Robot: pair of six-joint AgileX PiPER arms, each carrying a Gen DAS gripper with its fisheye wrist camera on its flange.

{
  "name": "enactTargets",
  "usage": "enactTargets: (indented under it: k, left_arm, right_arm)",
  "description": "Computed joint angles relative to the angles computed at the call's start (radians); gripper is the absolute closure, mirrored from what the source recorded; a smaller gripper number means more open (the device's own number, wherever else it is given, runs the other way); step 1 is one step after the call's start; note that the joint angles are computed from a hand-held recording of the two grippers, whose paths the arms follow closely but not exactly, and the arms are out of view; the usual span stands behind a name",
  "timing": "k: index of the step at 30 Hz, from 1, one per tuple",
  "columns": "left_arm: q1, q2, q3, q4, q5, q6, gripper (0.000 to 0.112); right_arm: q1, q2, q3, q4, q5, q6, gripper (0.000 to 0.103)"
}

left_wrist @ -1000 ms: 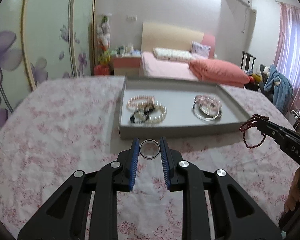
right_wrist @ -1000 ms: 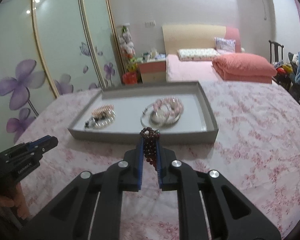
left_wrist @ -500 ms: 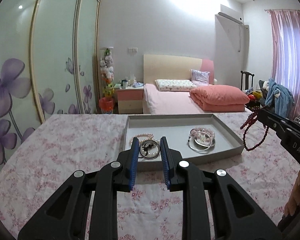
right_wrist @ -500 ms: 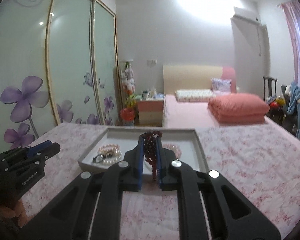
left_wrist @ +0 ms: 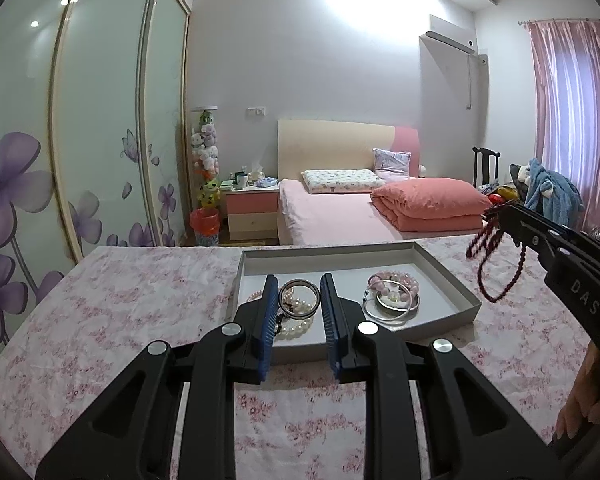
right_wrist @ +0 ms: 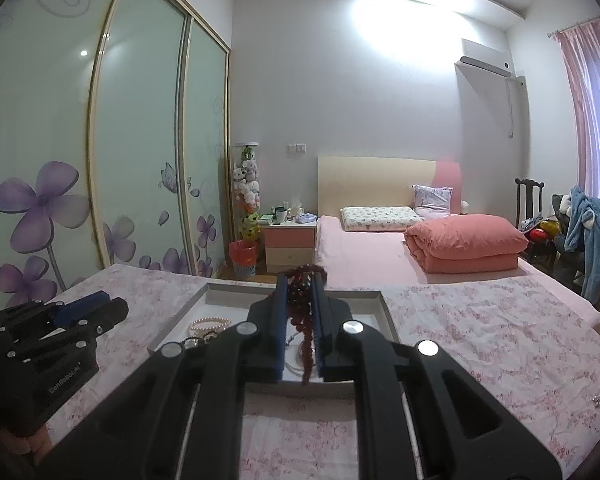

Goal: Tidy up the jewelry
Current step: 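Carry the necklace and ring over the tray with both tools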

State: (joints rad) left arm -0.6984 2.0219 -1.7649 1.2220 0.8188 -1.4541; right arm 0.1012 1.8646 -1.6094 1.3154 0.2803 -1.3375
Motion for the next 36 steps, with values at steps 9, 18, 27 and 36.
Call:
enactTargets:
  k: [9,18,27,36]
  left_arm:
    - [0.048,0.050,-0.090,-0.080,-0.042,0.081,0.089]
    - [0.078,-0.023,0.041,-0.034,-0.046,-0.020,0.090]
    - [0.073,-0.073,0.123,-0.026,-0.037,-0.057,0.090]
    - [0.066,-0.084,0.137,-0.019,-0.049,-0.069,0.090]
  right_arm:
    - [-0.004,0.066,-0.098,-0.095,0.038,0.108,0.102]
    - [-0.053,0.323,-0.459,-0.745,0.534,0.762,0.045]
    - [0.044,0.493,-0.666,-1.088,0.674,1.000,0.044]
    - [-0.007,0.350,-0.427,-0.897,0.507,0.865,0.096]
